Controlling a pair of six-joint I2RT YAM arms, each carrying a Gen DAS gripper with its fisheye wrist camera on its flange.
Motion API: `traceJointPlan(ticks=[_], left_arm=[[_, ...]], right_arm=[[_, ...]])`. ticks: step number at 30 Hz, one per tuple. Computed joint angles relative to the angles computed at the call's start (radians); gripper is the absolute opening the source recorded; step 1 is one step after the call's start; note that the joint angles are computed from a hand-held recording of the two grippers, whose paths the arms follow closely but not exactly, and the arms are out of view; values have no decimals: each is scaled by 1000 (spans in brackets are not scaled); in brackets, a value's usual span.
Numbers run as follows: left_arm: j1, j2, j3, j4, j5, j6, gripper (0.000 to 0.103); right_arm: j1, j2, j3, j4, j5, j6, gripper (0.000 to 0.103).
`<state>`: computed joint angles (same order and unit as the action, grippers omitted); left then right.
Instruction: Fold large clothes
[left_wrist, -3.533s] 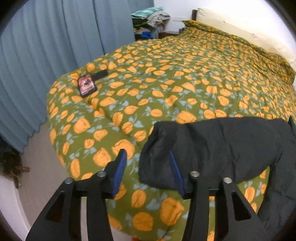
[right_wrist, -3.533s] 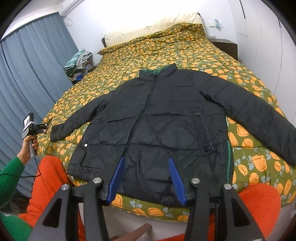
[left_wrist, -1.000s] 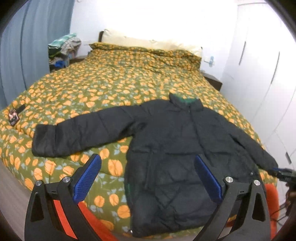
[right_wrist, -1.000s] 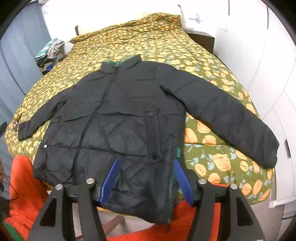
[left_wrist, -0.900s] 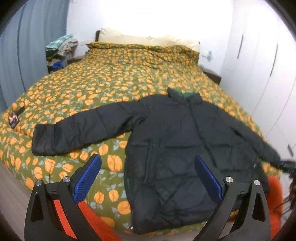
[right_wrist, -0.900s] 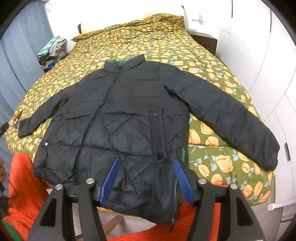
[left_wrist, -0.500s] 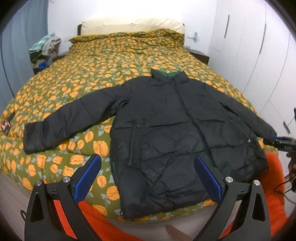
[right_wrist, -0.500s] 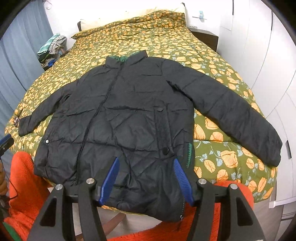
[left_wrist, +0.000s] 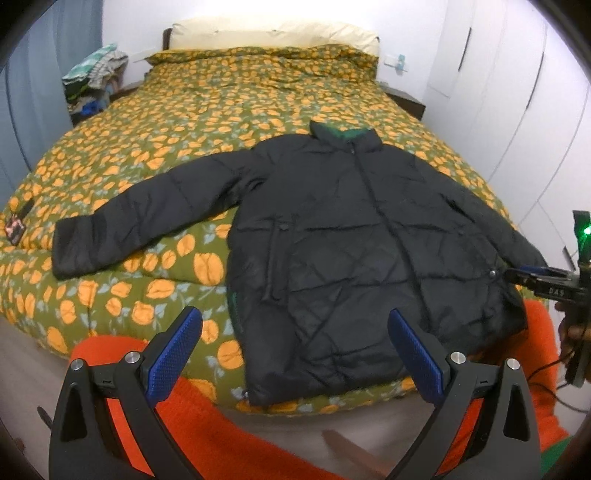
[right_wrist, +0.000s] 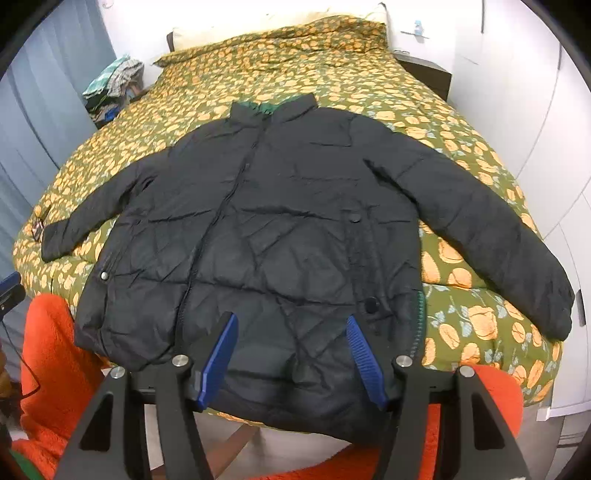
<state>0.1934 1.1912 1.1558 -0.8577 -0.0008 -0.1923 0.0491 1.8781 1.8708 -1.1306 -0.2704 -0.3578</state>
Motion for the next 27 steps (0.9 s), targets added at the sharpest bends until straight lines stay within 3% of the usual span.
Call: traceJointPlan(ticks=[11,27], left_arm=[[87,-16,-29,5,46,15,101],[27,14,-27,-8,-7,3,101]], right_arm=[[112,4,9,-16,26,-5,63],[115,4,-38,-18,15,-10,63]])
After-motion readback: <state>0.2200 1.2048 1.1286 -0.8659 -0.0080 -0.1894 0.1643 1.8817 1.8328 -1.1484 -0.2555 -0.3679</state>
